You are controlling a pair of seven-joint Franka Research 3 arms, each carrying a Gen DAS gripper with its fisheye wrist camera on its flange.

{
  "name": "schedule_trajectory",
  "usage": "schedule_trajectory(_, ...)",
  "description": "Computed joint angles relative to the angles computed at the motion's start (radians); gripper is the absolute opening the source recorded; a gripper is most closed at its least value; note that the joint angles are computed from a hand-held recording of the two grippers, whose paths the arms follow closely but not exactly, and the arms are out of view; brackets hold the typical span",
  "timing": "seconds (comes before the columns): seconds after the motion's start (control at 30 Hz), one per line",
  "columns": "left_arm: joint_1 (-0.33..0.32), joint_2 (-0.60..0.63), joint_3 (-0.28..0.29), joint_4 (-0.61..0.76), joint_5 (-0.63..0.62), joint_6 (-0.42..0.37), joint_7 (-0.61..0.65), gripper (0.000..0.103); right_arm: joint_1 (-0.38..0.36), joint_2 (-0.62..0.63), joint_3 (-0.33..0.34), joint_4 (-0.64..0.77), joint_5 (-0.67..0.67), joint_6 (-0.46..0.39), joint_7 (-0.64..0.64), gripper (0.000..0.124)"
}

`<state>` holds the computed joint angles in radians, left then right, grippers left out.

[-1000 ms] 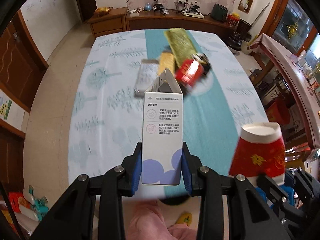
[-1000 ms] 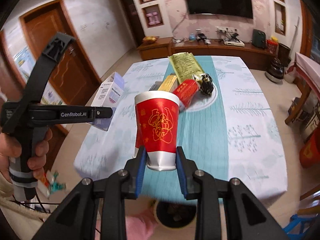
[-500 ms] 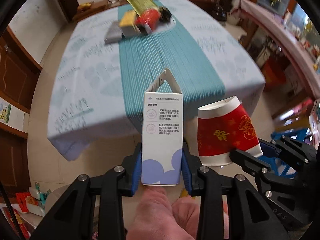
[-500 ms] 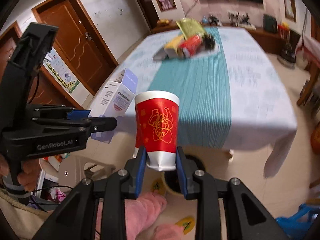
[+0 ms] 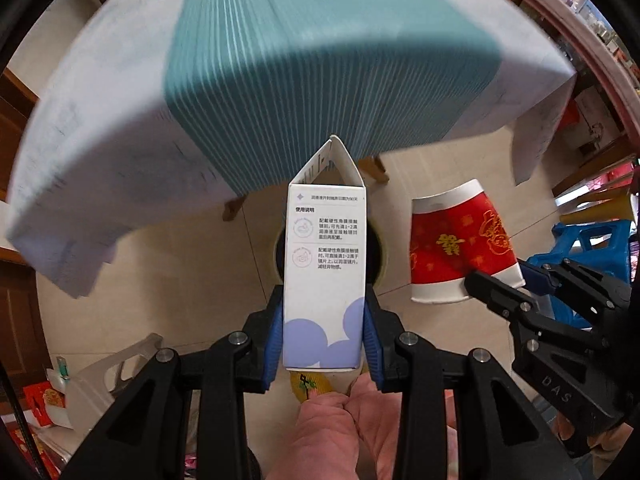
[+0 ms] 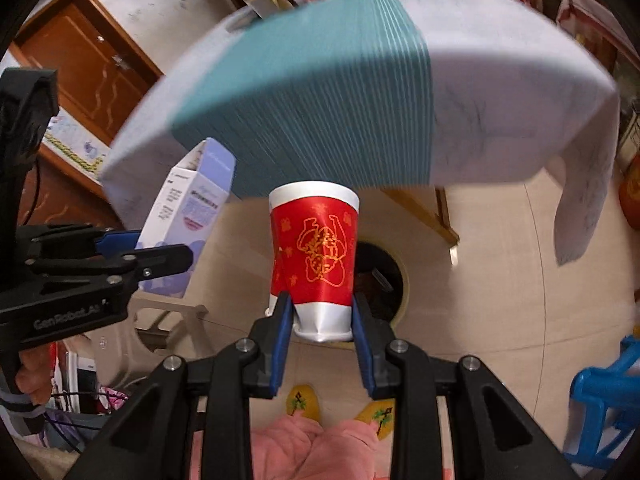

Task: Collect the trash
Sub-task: 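Carry the white box and paper cup with both tools over the bin, then open both tools to drop the box and cup into the bin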

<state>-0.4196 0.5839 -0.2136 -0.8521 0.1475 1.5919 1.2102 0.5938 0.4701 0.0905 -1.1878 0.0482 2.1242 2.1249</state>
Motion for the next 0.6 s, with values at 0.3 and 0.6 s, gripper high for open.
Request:
schedule_trajectory(0.3,0.065,-0.056,-0.017,-0.405,-0.009,0.306,0.006,0.033,0.009,0.117,-0.007,-0.089,0.028,0.098,0.094,0.03)
schedule_trajectory(0.6,0.07,0.077,-0.016,-0.454,0.01,0.48,0.0,0.034,0.014,0.345,-0.018,0.048,0.038,0.134,0.046,0.035)
